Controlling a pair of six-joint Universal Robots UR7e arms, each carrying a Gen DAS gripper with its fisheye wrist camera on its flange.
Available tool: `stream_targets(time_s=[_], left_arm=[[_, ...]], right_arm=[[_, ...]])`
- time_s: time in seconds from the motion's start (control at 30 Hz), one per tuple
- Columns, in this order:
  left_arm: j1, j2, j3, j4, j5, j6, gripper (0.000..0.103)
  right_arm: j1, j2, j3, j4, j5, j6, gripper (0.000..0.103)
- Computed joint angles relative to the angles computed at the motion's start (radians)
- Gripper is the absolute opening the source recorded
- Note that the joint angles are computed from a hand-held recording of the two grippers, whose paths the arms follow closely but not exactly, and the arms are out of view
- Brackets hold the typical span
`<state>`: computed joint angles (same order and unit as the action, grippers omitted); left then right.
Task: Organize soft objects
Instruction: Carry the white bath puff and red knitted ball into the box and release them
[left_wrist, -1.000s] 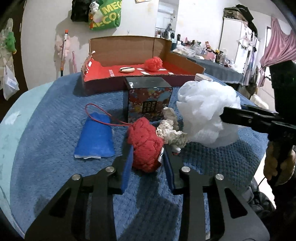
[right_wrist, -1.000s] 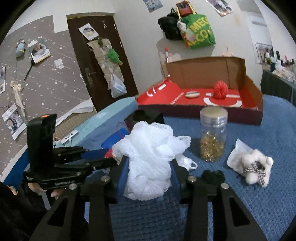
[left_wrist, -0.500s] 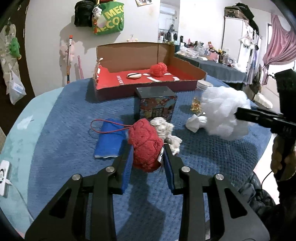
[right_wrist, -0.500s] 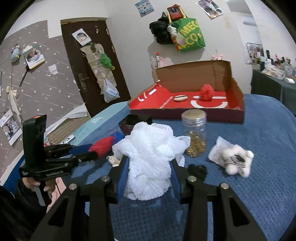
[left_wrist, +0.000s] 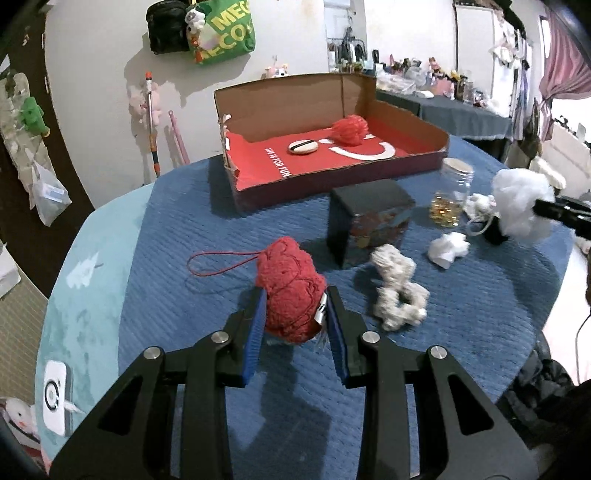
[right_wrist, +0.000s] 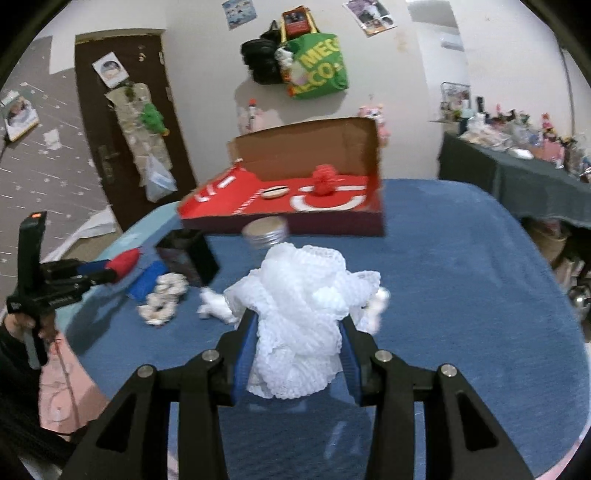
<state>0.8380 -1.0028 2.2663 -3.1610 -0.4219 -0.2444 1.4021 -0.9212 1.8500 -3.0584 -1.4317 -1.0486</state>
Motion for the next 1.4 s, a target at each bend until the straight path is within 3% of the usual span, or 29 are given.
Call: stream_targets(time_s=[0.13,0.33,0.8,1.23,1.4], left_arm=[[0.042,0.004,-0.04,-0.043,-0.017,0.077,0.03],[0.091,0.004,-0.1,-0.112,-0.073,0.174,0.03],[0.127,0.022,-0.241,-0.176,-0.183,0.357,0.03],[0.183,0.123,-0.478,-0.045,-0.352,0.474,0.03],[0.213,0.198,-0.611,0.046,-0.376,0.519,0.03]], right_arm=[[0.016,0.032,-0.041,-0.081,-0.066,0.002,0.044],[0.039,0.087,-0.141,-0.081,-0.111,0.015,0.044],[0.106,0.184,-0.329,0.031,-0.07,0.063,0.044],[0.178,0.307,-0.507,0.133,-0.083,0.054,0.044],[0.209,0.373,-0.619,0.198,-0.1,0.051,0.044]])
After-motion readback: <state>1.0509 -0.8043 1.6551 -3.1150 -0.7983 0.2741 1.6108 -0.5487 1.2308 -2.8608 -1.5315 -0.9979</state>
